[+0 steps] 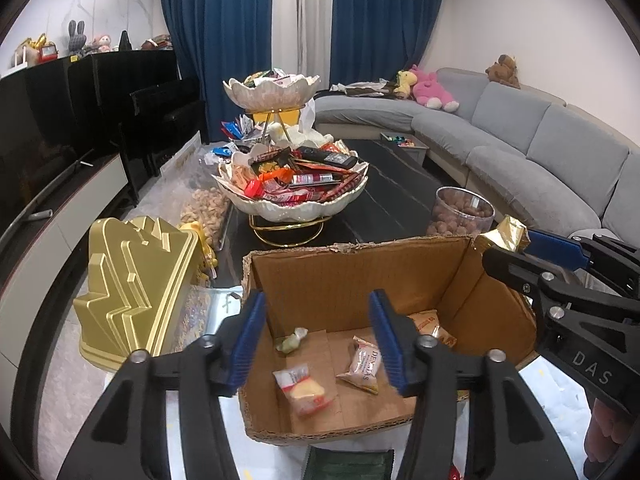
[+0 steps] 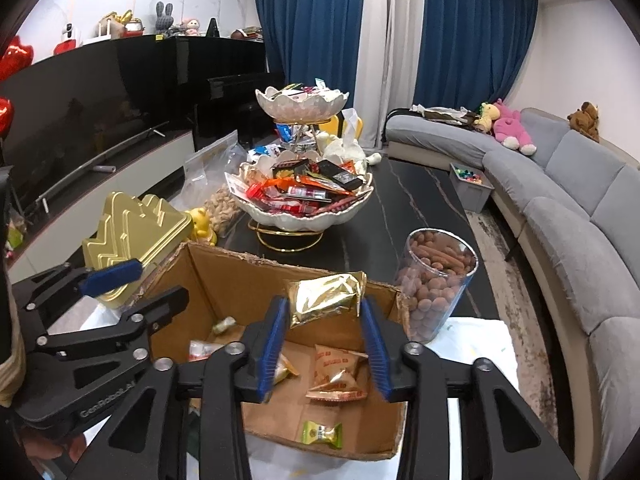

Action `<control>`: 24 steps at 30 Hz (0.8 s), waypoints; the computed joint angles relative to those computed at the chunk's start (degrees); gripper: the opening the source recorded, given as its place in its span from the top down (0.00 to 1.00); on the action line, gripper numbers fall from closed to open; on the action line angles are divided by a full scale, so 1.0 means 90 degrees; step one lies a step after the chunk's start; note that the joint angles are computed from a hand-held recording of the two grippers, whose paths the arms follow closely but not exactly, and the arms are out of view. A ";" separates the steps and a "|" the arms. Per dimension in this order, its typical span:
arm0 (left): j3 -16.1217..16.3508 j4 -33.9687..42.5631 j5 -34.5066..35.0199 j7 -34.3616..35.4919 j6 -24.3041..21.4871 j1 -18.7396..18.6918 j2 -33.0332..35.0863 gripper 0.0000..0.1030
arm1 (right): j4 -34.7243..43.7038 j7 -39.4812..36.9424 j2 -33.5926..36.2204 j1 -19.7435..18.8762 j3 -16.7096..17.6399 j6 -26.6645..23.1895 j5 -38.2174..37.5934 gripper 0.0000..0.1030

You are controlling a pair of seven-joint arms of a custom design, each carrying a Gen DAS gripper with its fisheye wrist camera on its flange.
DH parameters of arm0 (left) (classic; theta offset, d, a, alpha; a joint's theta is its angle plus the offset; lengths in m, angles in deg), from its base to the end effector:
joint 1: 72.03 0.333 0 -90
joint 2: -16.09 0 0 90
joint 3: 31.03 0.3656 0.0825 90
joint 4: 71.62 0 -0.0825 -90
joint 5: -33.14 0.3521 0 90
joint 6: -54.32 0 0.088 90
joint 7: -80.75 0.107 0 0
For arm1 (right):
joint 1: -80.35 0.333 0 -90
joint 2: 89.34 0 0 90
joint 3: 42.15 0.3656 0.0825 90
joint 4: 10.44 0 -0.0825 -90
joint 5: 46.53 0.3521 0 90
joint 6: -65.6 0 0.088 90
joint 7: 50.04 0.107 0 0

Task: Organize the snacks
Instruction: 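Open both grippers to drop the cheese packet and chocolate into the box, then move both tools back toward the red wrapped candies on the table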

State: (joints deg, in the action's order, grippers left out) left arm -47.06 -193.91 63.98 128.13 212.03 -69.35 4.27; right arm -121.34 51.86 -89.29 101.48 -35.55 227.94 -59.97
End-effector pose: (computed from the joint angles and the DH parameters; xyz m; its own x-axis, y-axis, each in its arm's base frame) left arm 0.4817 -0.1510 0.6429 0.0744 -0.9972 0.0044 -0.6206 -0.0498 -0.7826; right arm 0.5071 0.2800 0.6504 0.4239 -0.9040 0.0562 -0.5401 -0.3021 -0.7855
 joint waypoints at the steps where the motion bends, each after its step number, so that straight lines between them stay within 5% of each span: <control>1: -0.0008 -0.0008 0.0032 -0.0019 -0.0013 0.0012 -0.0020 0.44 | -0.0012 0.0078 -0.0016 -0.0006 -0.0006 0.0006 -0.0066 0.49; 5: -0.0049 -0.0043 0.0149 -0.0126 -0.0082 0.0067 -0.0113 0.35 | -0.0067 0.0289 -0.0075 -0.0031 -0.0017 0.0035 -0.0218 0.36; 10: -0.0106 -0.0104 0.0253 -0.0316 -0.0214 0.0149 -0.0259 0.24 | -0.0140 0.0448 -0.0176 -0.0042 -0.0012 -0.0052 -0.0329 0.35; 24: -0.0322 -0.0391 -0.0020 -0.0144 -0.0403 0.0264 -0.0893 0.18 | -0.0595 0.0795 -0.0777 -0.0055 0.0058 -0.0108 -0.0500 0.26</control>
